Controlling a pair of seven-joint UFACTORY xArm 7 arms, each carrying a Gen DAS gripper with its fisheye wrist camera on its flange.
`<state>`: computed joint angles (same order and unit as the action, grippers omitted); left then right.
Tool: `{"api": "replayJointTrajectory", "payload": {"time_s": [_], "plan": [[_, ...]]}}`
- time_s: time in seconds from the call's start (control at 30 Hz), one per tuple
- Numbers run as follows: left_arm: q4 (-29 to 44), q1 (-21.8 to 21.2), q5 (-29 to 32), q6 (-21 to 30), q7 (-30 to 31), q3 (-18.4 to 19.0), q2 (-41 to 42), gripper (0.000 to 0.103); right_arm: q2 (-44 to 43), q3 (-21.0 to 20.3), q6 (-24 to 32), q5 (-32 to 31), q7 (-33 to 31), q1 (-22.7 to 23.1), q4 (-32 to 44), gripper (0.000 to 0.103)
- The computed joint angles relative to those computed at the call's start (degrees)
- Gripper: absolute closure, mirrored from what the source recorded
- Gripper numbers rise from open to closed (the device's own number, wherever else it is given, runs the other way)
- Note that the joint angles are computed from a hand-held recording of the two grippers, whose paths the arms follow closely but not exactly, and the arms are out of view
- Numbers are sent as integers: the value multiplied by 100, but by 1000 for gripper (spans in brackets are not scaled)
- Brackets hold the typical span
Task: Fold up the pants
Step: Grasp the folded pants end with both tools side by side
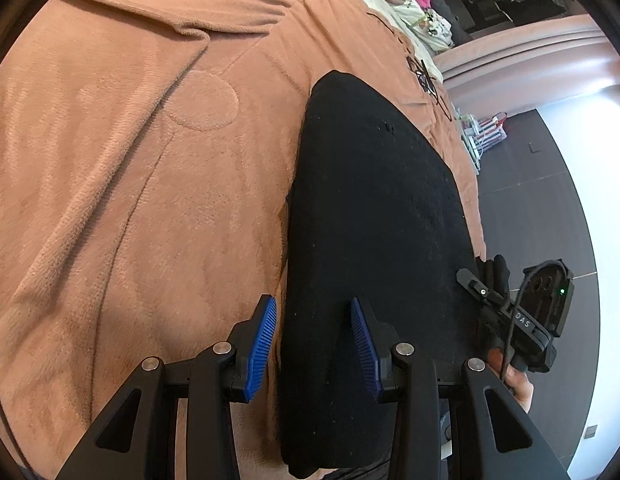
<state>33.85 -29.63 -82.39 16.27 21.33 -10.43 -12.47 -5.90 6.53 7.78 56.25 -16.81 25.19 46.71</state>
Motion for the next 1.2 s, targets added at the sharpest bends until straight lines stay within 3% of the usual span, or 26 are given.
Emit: {"api": "replayJointTrajectory", "payload": {"time_s": [0.13, 0.23, 0.4, 0.5, 0.63, 0.77, 0.83, 0.93, 1.0, 1.07, 1.2], "plan": [[48, 5, 64, 44, -22, -14, 13, 63, -221, 76, -306, -276, 231, 69, -199, 97], [55, -29, 335, -51, -249, -56, -29, 63, -505, 229, -430, -1133, 995, -81, -467, 97], [34, -127, 524, -73, -400, 5, -150, 73, -832, 243, -501, -1860, 1706, -137, -821, 97], [48, -176, 577, -35, -397, 58, -227, 77, -828, -187, -570, -1763, 1718, 256, -967, 97], [100, -176, 915, -46, -675, 70, -138, 77, -530, -968, -703, -1138, 1249, 1085, -917, 97], [182, -198, 819, -42, -666, 128, 76, 67, -372, -995, -623, -674, 885, 1147, -768, 96], [198, -183, 742, -70, -640, 111, 153, 61, -469, -802, -490, -775, 922, 919, -783, 95], [204, -157, 699, -97, -606, 66, 201, 56, -621, -610, -355, -1001, 1069, 635, -841, 82], [210, -153, 640, -75, -581, 49, 215, 55, -724, -479, -328, -1311, 1384, 423, -970, 67], [295, -160, 606, -51, -573, 10, 295, 55, -814, -715, -382, -1081, 1220, 671, -1073, 53], [341, -167, 422, 50, -381, -57, 365, 55, -761, -1219, -204, -111, 390, 1234, -1035, 53]]}}
